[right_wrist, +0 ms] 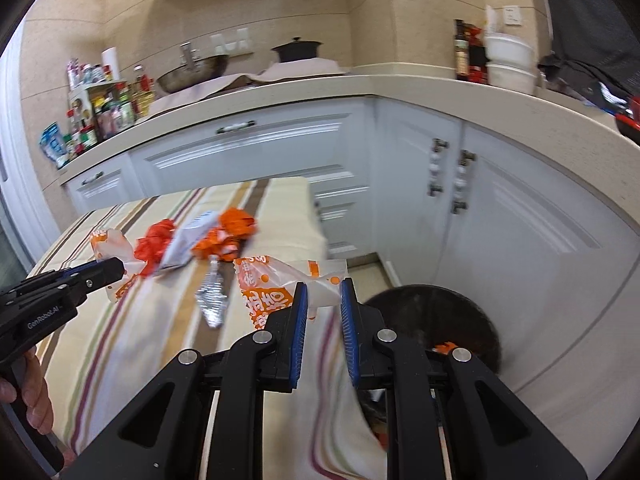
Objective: Collect trash
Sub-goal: 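Carry the wrapper with the left gripper while the right carries its wrapper to the bin, then open both grippers over the black bin to drop the wrappers, then move both open grippers back over the table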
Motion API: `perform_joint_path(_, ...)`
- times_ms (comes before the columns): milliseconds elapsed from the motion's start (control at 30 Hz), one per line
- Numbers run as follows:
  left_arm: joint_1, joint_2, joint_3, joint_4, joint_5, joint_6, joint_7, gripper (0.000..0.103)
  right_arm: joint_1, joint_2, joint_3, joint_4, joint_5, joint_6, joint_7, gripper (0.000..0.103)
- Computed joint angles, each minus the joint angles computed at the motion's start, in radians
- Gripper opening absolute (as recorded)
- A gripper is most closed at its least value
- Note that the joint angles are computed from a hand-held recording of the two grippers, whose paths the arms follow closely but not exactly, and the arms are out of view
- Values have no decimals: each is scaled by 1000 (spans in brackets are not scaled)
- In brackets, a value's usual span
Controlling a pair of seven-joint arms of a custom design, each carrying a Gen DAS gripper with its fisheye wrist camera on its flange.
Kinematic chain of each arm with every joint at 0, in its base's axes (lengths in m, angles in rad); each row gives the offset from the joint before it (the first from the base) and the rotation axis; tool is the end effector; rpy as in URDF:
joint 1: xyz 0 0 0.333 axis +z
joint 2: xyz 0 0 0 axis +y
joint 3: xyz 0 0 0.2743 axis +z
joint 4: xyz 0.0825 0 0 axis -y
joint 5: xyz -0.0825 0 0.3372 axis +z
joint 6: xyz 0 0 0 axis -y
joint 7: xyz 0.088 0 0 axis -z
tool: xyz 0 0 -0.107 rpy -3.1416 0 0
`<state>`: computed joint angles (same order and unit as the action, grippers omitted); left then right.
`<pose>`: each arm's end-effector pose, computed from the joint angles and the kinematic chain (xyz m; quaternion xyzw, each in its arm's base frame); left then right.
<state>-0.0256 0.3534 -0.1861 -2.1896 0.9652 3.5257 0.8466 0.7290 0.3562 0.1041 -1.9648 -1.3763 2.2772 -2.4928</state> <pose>0.4945 -0.2034 0.3234 -0.4527 0.7781 -0.4039 0.1626 0.4044 0.4060 0.2955 -0.4902 0.7401 -0.3464 0.3032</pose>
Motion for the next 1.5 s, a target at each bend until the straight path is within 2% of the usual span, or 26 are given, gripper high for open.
perform_joint_path(167,-86,19,-23,34,-25,-18,45,11,-14,-90,11,-140,6,-43,81,18)
perform_joint_path(267,-59,56,-110,88,28,-65,20,11,-38,-128,25,-204,1,-49,124,18)
perform_joint_path(300,-76,66,-114,101,24,-77,27,11,-46,-139,29,-226,2,-52,136,18)
perform_joint_path(400,-183,99,-69,148,-35,-101,77,11,-69,-161,38,-277,-2,-55,165,18)
perform_joint_path(467,-281,123,-8,182,-91,-113,114,11,-86,-171,40,-304,-15,-41,191,18)
perform_joint_path(533,-338,161,11,231,-129,-141,143,11,-105,-174,38,-328,-32,-23,219,18)
perform_joint_path(600,-363,199,5,281,-153,-183,167,11,-122,-176,35,-350,-53,-6,247,18)
perform_joint_path(633,-352,230,-29,317,-159,-220,188,12,-131,-174,33,-355,-62,4,256,18)
perform_joint_path(667,-363,246,-29,340,-169,-239,198,13,-142,-171,28,-362,-80,22,271,19)
perform_joint_path(700,-400,263,1,367,-180,-247,195,15,-149,-167,25,-367,-96,29,290,20)
perform_joint_path(733,-427,284,19,396,-188,-266,197,24,-154,-161,23,-371,-106,24,315,26)
perform_joint_path(767,-431,298,14,414,-194,-285,206,40,-160,-156,21,-373,-111,27,329,31)
perform_joint_path(800,-442,310,21,429,-201,-294,205,49,-167,-151,18,-376,-118,34,342,39)
perform_joint_path(833,-478,318,61,442,-206,-288,182,58,-169,-147,18,-376,-119,31,350,44)
perform_joint_path(867,-491,322,77,449,-207,-287,174,58,-171,-145,17,-377,-119,29,354,46)
perform_joint_path(967,-470,332,48,461,-214,-318,189,59,-175,-141,18,-375,-112,28,352,50)
perform_joint_path(1033,-455,332,34,458,-218,-320,195,60,-171,-145,21,-377,-106,17,352,53)
perform_joint_path(1233,-436,299,39,414,-221,-280,183,62,-161,-155,30,-368,-88,-12,341,55)
perform_joint_path(1367,-480,248,121,355,-215,-213,142,62,-147,-157,40,-346,-69,-41,305,56)
perform_joint_path(1500,-545,189,234,274,-239,-136,123,62,-128,-152,48,-311,-57,-65,279,57)
